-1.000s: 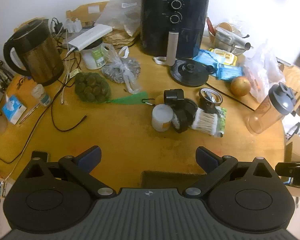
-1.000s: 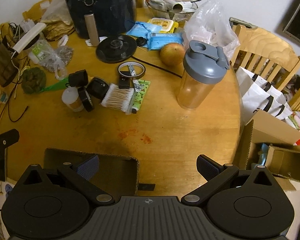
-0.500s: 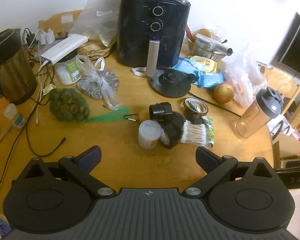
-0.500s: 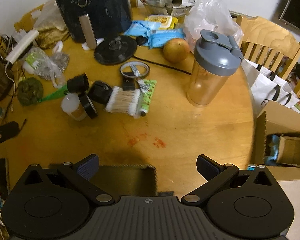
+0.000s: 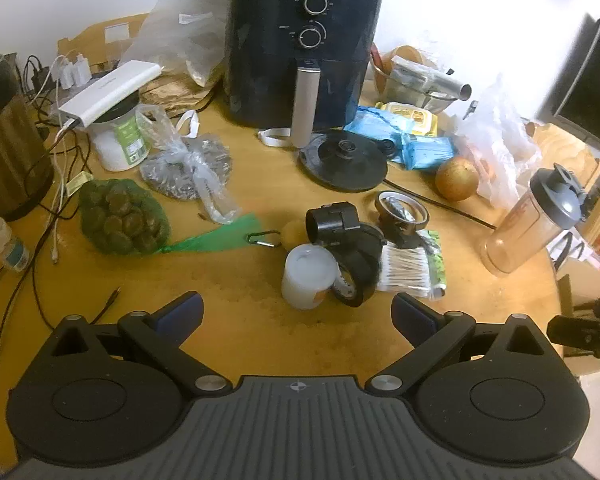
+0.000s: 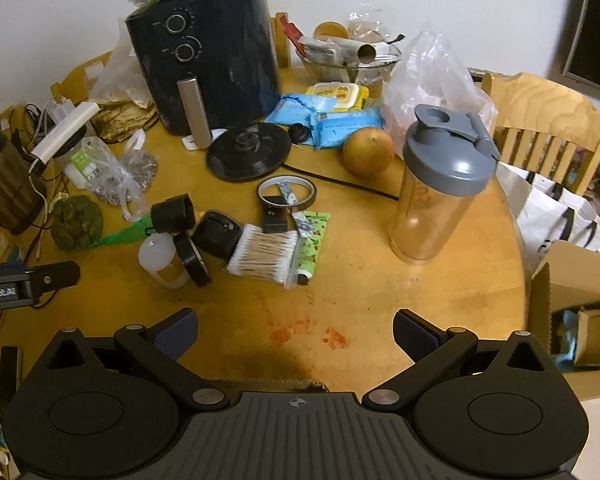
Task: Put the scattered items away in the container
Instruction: 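Move the left tool toward the white round cup on the table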
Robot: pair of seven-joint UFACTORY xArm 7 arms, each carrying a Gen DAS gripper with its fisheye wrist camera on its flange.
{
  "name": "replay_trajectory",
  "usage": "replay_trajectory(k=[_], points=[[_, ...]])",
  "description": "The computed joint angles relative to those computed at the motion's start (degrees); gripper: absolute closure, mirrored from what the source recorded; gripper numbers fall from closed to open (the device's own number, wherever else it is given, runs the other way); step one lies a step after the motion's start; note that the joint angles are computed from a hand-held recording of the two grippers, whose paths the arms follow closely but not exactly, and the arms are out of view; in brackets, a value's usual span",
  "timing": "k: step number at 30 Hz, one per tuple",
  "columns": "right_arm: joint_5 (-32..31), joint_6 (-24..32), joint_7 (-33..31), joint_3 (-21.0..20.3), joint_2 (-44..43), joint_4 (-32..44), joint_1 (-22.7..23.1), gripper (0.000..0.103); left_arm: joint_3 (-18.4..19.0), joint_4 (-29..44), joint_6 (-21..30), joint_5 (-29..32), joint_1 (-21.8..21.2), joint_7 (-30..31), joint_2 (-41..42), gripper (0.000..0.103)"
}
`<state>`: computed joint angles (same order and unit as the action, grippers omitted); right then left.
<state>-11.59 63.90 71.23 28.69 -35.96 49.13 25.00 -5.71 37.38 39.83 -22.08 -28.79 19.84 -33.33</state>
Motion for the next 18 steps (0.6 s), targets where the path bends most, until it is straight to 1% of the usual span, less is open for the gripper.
replay_trajectory(k=[3, 6, 12, 13, 14, 15, 18], points=[[0.83, -3.43, -0.23, -1.33, -1.52, -2.09, 0.50, 0.000, 0.53, -0.59, -2.07, -0.94, -0.84, 1.69, 0.58, 0.000], [2.07, -6.25, 0.21, -2.01, -2.62, -3.76, 0.38, 0.000, 0.23, -1.16, -4.23, -0.92, -1.19, 2.66, 1.64, 0.000], [3.18, -7.06, -0.88, -2.37, -3.33, -4.90, 0.24, 0.000, 0.26, -1.50, -7.41, -1.80, -2.51, 4.34, 4.31, 0.001], [3.59, -7.45, -0.81, -2.55, -3.91, -5.53, 0.36, 0.000, 0.12, -1.40, -7.88, -1.77, -2.61, 4.52, 5.06, 0.003], [4.01, -7.84, -0.88, -2.74, -4.42, -6.05, 0.50, 0.000, 0.07, -1.32, -8.23, -1.76, -2.73, 4.82, 5.79, 0.014], [4.40, -8.32, -0.18, -2.62, -4.95, -6.49, 0.31, 0.000, -0.27, -1.15, -8.38, -1.46, -2.63, 4.69, 6.52, 0.016], [5.26, -9.00, -0.69, -3.01, -6.39, -7.62, 0.67, 0.000, -1.02, -0.89, -10.06, -0.91, -2.55, 4.67, 8.92, 0.016]])
